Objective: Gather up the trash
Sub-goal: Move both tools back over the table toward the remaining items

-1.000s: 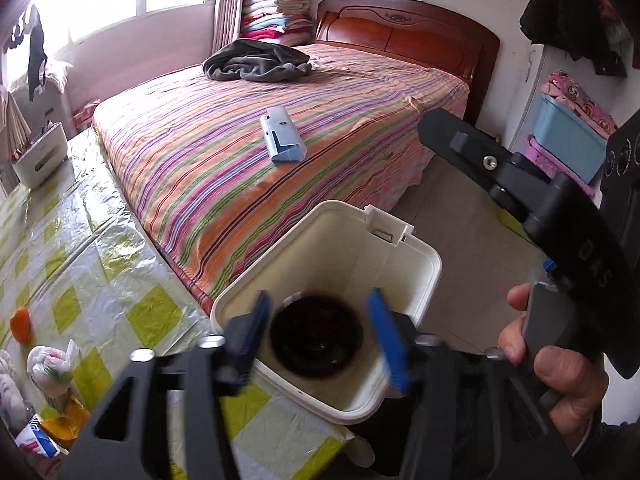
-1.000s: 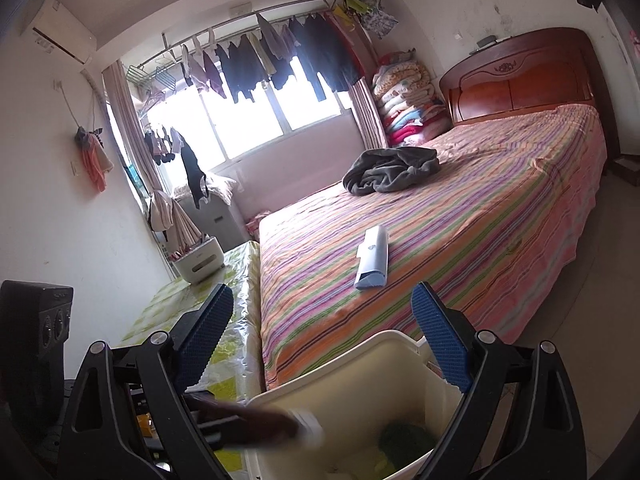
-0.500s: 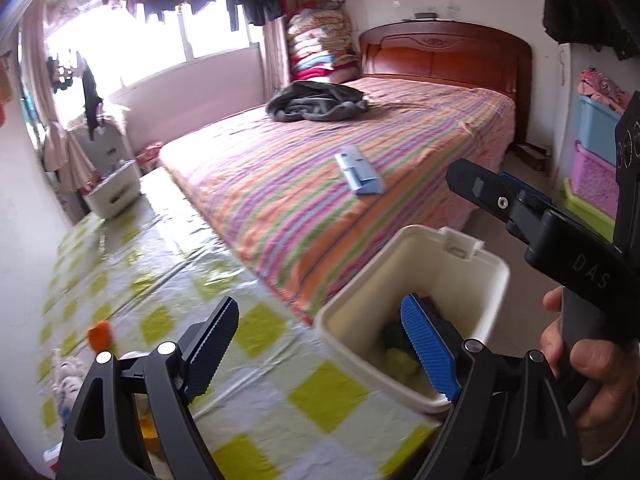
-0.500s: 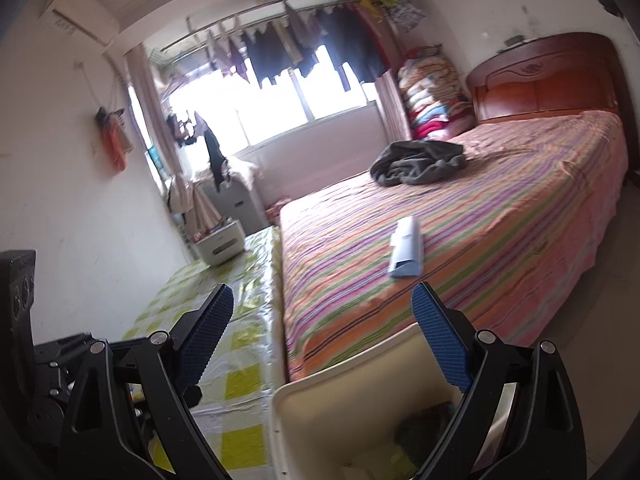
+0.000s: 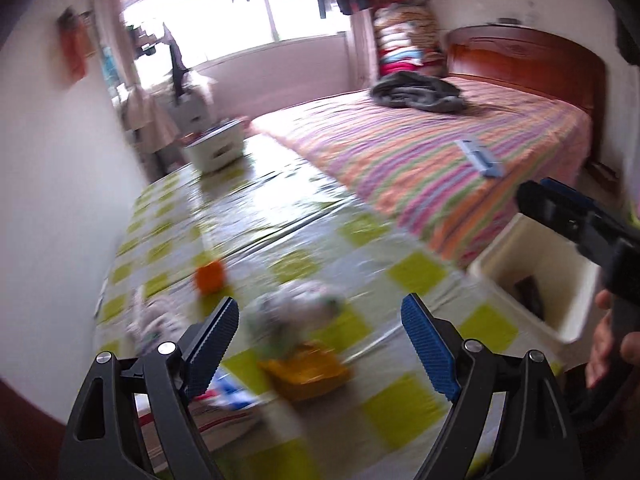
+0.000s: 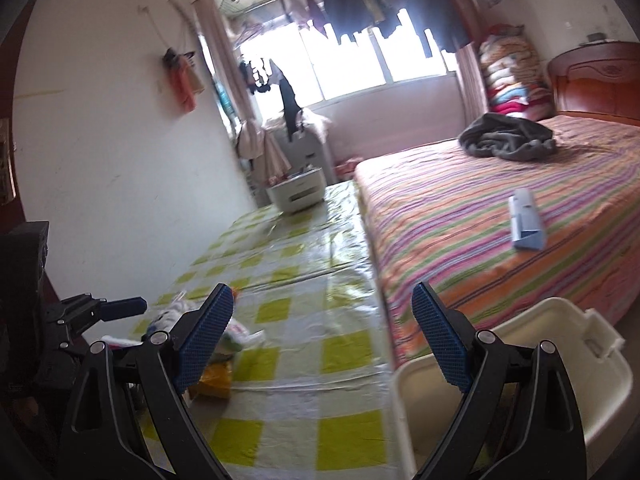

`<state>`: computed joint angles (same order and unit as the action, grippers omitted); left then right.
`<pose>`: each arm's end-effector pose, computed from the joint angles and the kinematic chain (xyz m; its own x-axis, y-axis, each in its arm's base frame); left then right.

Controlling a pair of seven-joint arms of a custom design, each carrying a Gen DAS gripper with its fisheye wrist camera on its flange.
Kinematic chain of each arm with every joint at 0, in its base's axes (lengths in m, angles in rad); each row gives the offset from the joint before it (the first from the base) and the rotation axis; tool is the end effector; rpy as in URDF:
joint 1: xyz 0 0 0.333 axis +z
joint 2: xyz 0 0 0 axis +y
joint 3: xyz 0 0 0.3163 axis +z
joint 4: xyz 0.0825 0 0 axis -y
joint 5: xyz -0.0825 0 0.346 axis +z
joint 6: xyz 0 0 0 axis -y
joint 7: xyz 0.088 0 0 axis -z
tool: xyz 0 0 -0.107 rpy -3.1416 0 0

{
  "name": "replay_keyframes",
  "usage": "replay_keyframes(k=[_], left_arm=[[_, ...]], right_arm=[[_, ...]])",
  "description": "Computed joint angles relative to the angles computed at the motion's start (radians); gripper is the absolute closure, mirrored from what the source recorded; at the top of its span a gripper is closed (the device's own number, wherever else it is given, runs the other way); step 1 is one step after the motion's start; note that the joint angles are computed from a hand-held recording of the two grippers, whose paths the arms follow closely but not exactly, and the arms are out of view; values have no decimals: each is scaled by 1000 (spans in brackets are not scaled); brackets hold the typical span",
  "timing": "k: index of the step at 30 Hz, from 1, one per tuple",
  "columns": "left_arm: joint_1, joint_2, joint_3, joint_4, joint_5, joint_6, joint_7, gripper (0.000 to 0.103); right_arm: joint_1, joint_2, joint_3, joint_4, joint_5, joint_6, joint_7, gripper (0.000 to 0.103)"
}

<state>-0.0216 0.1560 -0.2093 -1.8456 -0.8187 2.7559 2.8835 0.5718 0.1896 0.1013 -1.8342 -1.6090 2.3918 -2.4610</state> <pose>0.6032 -0.1026 0.5345 -0.6835 -0.6992 -0.2097 -0.3305 0.5526 -0.7651 0.4865 0.3717 0.4910 -0.2160 -0.9204 -0.3260 -0.2480 0.3746 -0.8934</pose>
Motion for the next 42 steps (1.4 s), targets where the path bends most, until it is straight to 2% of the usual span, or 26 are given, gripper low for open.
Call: replay_keyframes(k=[4, 8, 10, 13, 15, 16, 18, 19, 22, 25, 27, 33, 34, 38, 41, 42], left_arm=[[39, 28, 29, 42, 5, -25, -52, 22], [94, 44, 49, 81, 15, -112, -97, 22], [123, 54, 60, 108, 18, -193, -125, 22], [174, 86, 74, 178, 15, -377, -173, 22], [193, 107, 77, 213, 19, -448, -198, 22], [209, 132, 79, 252, 16, -511, -218, 22], [226, 167, 76, 304, 19, -582, -258, 22], [238, 205, 76, 358, 26, -649, -298, 22], [262, 272, 64, 448, 25, -732, -391, 22], [288, 337, 45, 541, 25, -824, -476, 22], [299, 363, 34, 579, 27, -853, -508, 22], [325, 342, 15, 556, -8, -825, -475, 22], [323, 352, 15, 570, -2, -833, -483, 24], [315, 431, 13, 679, 47, -902, -550, 49], [314, 454, 3, 704, 67, -909, -570, 61], [315, 456, -1, 705, 70, -908, -570, 71]], right_arm=[[3, 76, -11, 95, 15, 67, -53, 14], [23, 141, -36, 177, 48, 110, -111, 14], [34, 167, -51, 211, 67, 131, -140, 14], [51, 203, -74, 259, 103, 153, -189, 14], [62, 223, -90, 283, 121, 169, -207, 14], [67, 232, -97, 295, 133, 175, -218, 14], [77, 251, -110, 318, 156, 185, -242, 14], [83, 255, -118, 324, 161, 189, -247, 14], [94, 276, -137, 352, 180, 204, -271, 14], [90, 300, -150, 381, 207, 254, -296, 14], [92, 322, -164, 409, 231, 274, -321, 14], [108, 354, -202, 442, 280, 327, -351, 14], [110, 359, -207, 447, 288, 335, -351, 14], [121, 376, -223, 463, 321, 350, -375, 14], [122, 389, -230, 478, 349, 368, -400, 14], [123, 393, -232, 481, 360, 372, -411, 14]])
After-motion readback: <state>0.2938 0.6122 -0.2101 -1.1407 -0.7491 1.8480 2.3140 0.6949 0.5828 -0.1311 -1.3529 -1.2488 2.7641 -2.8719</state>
